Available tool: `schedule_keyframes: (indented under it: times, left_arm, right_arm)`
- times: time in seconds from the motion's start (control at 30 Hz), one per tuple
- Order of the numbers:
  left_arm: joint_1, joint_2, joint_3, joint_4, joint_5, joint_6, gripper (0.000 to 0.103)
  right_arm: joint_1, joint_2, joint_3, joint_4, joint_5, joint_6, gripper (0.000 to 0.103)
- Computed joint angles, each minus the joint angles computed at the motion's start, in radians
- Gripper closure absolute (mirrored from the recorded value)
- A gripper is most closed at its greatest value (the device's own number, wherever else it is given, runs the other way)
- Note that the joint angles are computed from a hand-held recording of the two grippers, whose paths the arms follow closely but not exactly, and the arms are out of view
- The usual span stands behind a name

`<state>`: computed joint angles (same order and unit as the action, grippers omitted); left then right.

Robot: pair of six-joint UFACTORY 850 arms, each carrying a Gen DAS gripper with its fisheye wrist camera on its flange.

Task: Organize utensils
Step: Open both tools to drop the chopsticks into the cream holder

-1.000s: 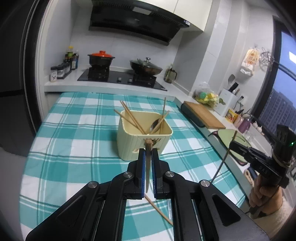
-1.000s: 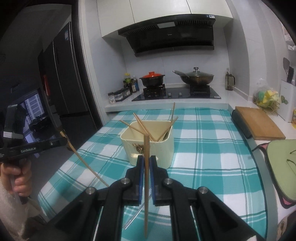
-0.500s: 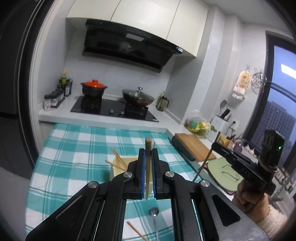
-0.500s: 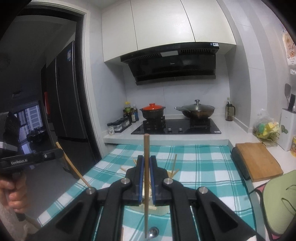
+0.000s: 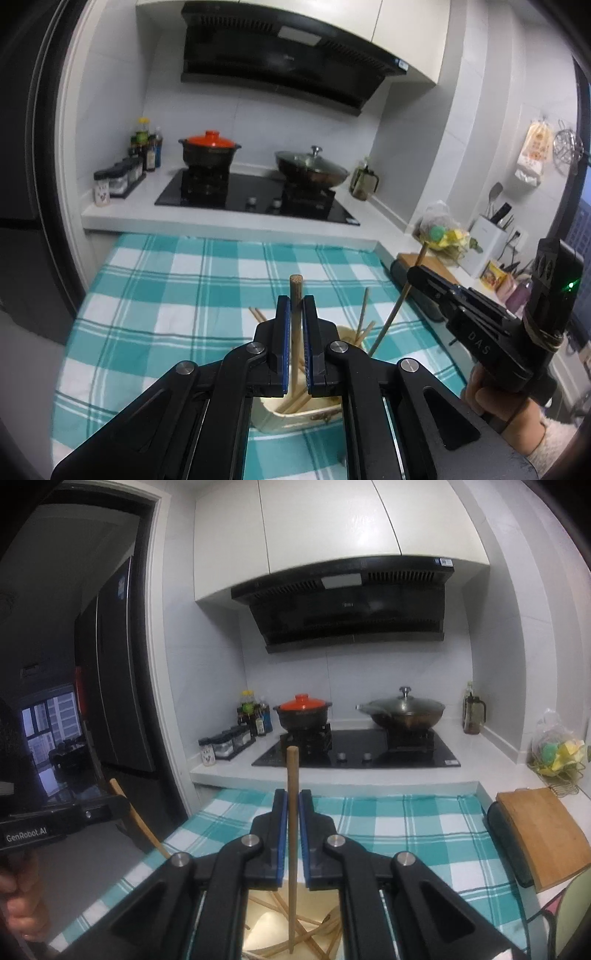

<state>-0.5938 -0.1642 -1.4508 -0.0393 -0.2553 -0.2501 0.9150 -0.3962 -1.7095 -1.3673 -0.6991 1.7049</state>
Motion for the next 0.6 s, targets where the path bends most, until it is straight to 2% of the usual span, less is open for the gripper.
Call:
schedule_keyframes:
  times: [0.27,0.4,0.43,0.47,0.53,0.6]
  left_arm:
    - [0.006,-0.133,-0.083,-0.141,-0.122,0.122,0.098]
    - [-0.002,-0.160,-0.108,-0.054,-0.153,0.040,0.095]
    - [-0.004,-0.162,-0.108,-0.024,-0.159,0.005,0.081]
    - [-0.004,-0.161,-0.107,0.004,-0.165,-0.030,0.062]
    - [-0.006,-0.135,-0.071,0.069,-0.150,-0.108,0.048]
    - [-0.002,-0.102,-0.032,0.066,-0.148,-0.103,0.048]
  right_arm:
    - [-0.065,-0.086,-0.029,0.304,0.090,-0.219,0.097]
    - [-0.081,-0.106,-0.033,0.395,0.114,-0.272,0.096]
    - [-0.085,-0.108,-0.033,0.410,0.120,-0.275,0.096]
    - [-0.087,-0.109,-0.032,0.422,0.117,-0.268,0.095]
    - [-0.091,-0.119,-0.050,0.486,0.086,-0.301,0.095]
    - [-0.093,-0.113,-0.050,0.521,0.078,-0.319,0.095]
